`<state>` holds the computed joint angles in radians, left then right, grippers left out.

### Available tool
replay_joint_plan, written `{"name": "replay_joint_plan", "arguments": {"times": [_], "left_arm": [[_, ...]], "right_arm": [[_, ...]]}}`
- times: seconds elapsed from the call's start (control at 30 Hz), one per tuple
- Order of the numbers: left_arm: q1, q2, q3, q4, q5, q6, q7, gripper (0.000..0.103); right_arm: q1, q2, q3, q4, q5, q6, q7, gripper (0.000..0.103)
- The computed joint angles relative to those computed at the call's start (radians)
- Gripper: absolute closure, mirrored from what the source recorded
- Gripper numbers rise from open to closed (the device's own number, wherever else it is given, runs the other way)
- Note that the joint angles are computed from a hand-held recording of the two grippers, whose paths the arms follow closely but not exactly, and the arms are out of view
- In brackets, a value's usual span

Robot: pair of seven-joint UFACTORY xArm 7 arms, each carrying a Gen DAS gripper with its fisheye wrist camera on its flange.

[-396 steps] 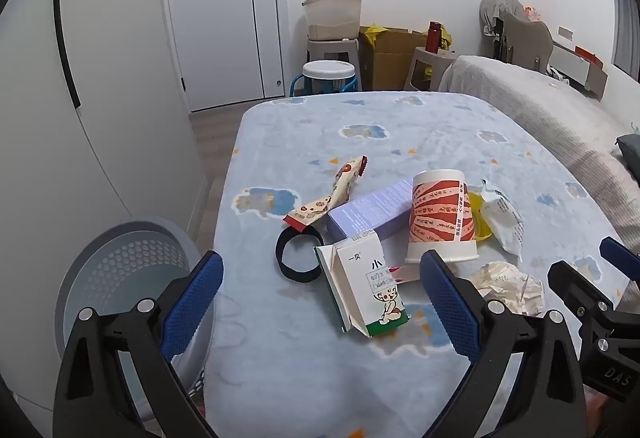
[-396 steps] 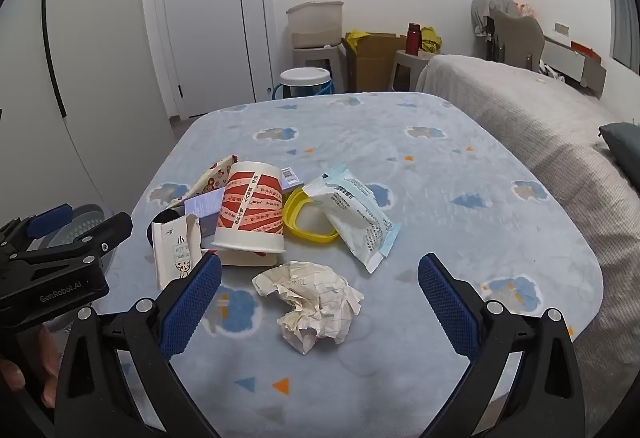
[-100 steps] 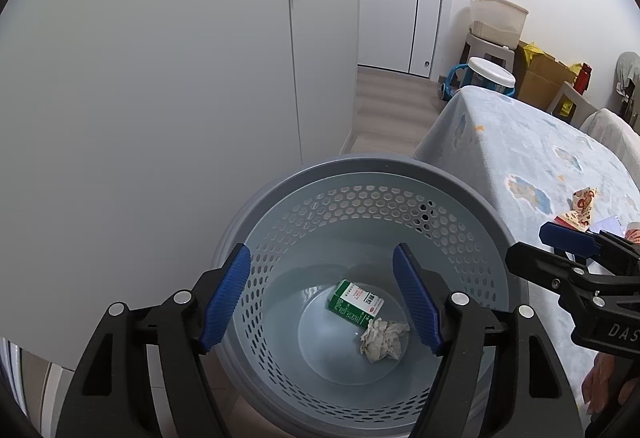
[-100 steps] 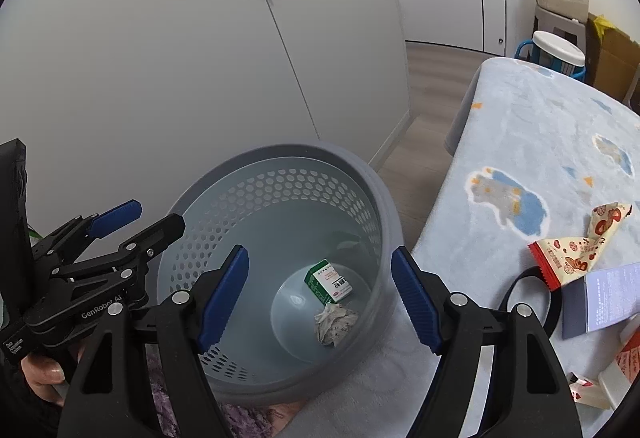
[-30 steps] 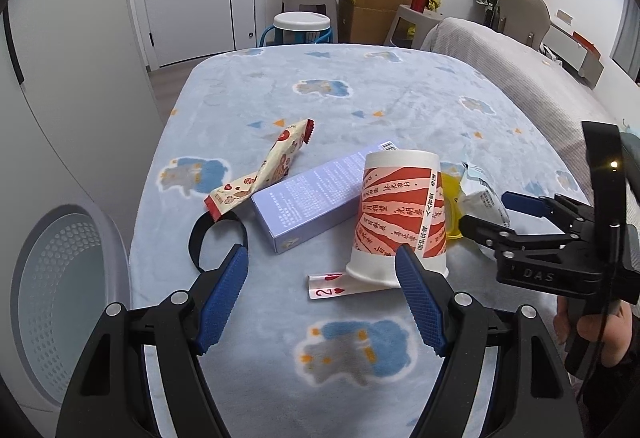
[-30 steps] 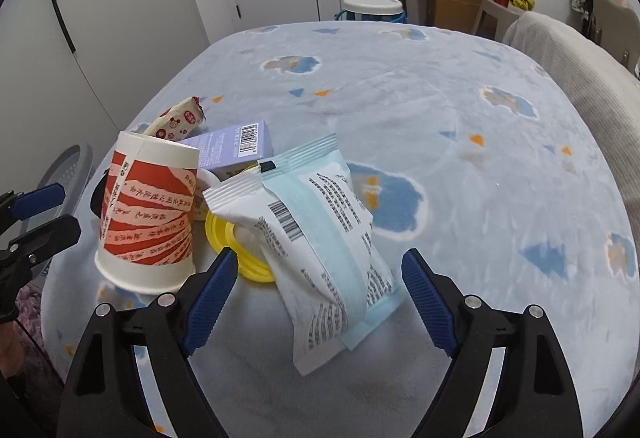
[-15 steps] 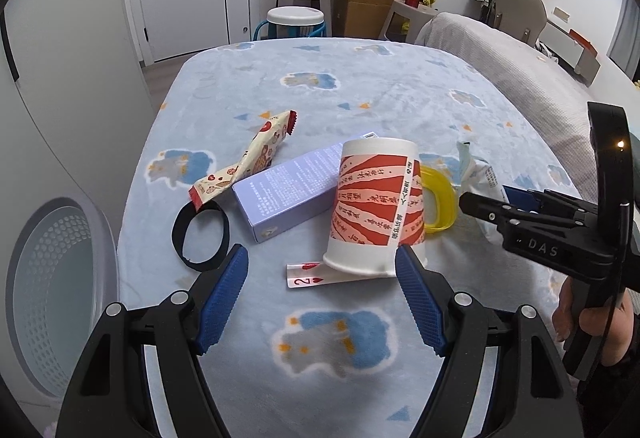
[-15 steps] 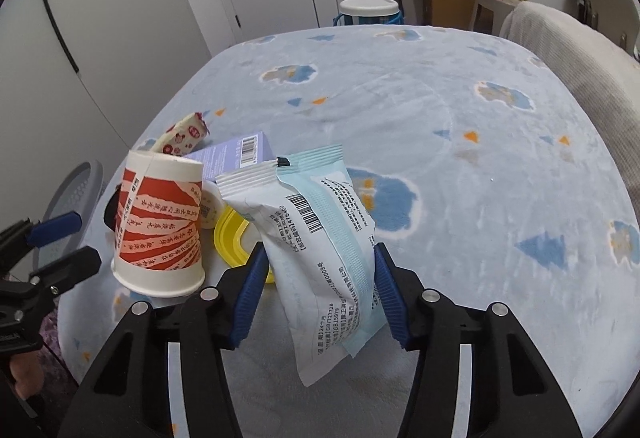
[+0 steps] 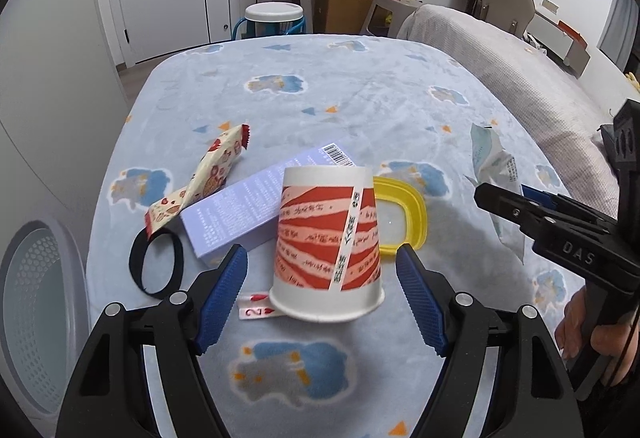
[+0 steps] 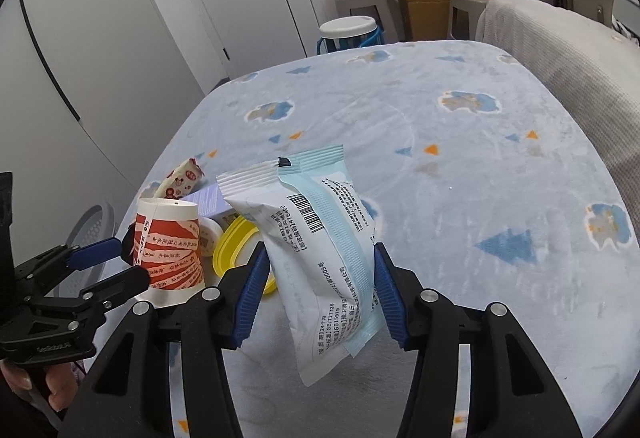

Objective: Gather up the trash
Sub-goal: 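Grasp the white snack packet with the right tool while the left tool grasps the red-striped cup, then carry the cup and packet over the grey basket and open both tools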

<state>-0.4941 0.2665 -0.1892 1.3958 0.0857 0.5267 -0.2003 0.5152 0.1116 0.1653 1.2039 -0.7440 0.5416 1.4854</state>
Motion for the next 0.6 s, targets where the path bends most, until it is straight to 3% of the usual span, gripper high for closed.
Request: {"name": "replay_joint_plan", "arguments": {"times": [0.3, 0.37, 0.6], "left_arm": [[-0.028, 0.127, 0.014, 0.142, 0.011, 0.046, 0.004, 0.031], [-0.028, 0.139, 0.014, 0.153, 0.006, 0.048, 0.007, 0.043], [-0.013, 0.081, 0.007, 0.086, -0.024, -0.017, 0.021, 0.044]], "right_arm": [[-0.01, -0.015, -0.002, -0.016, -0.012, -0.022, 0.018, 0.052], [-0.011, -0.018, 0.0, -0.018, -0.02, -0.025, 0.023, 0.052], [-0.014, -0.02, 0.005, -0.013, -0.031, -0.026, 0.021, 0.052]]}}
